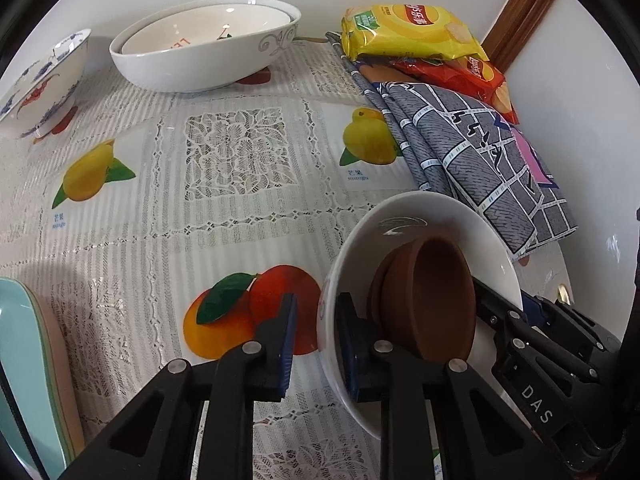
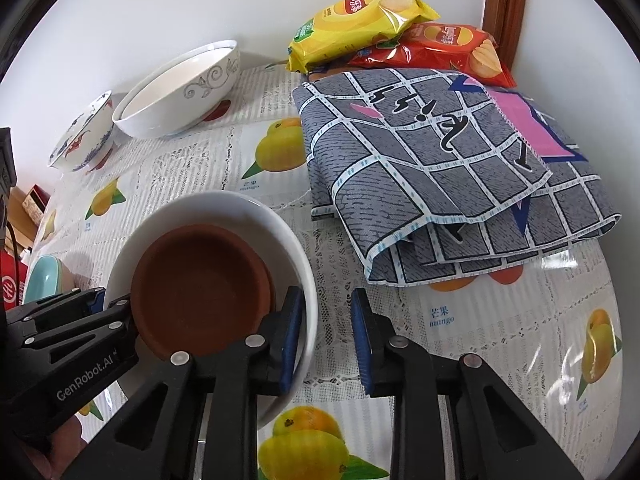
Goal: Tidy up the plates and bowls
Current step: 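Grasp the white bowl rim with the left gripper while the right gripper grasps the opposite rim, then lift the white bowl with both grippers off the table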
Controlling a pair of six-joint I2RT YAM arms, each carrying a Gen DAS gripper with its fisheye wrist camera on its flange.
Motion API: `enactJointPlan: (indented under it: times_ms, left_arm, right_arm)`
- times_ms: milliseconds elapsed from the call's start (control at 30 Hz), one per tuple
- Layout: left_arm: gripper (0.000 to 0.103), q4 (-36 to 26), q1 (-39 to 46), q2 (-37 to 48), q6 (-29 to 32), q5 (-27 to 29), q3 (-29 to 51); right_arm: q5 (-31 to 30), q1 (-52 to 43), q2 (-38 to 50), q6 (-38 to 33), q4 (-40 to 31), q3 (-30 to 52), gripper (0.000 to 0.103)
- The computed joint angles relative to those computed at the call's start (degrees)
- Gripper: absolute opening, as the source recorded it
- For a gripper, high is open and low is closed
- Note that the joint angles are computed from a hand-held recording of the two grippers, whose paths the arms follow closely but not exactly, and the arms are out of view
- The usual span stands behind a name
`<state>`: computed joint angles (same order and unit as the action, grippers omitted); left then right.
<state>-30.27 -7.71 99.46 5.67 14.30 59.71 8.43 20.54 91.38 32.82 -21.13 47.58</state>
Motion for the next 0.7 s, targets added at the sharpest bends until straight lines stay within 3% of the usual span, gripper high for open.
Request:
enactJointPlan:
  times_ms: [133,167,267,700]
  left_arm:
    - [0.017,0.15,0.03,-0.04,0.04,0.38,-0.08]
    - [0.012,0.43,0.16,-0.22,0.00,1.28,-0.42]
    - [0.011,1.99,-0.69,-1.51,-0.02,0.13,-2.00]
    - [0.010,0.63,1.17,-4.30,1.31,2.99,-4.56]
  right_arm:
    - [-0.03,0.01,0.23,0.02,-0.53,0.43,0.026]
    - [-0.08,0.08,0.18,0.00,-0.26,0.33,0.021]
    - [-2.07,-0.03,-0.61,0.74,2.17,-1.09,0.009]
    - [-0.66,2.58,-4.89,6.94,1.55,-4.44,0.009]
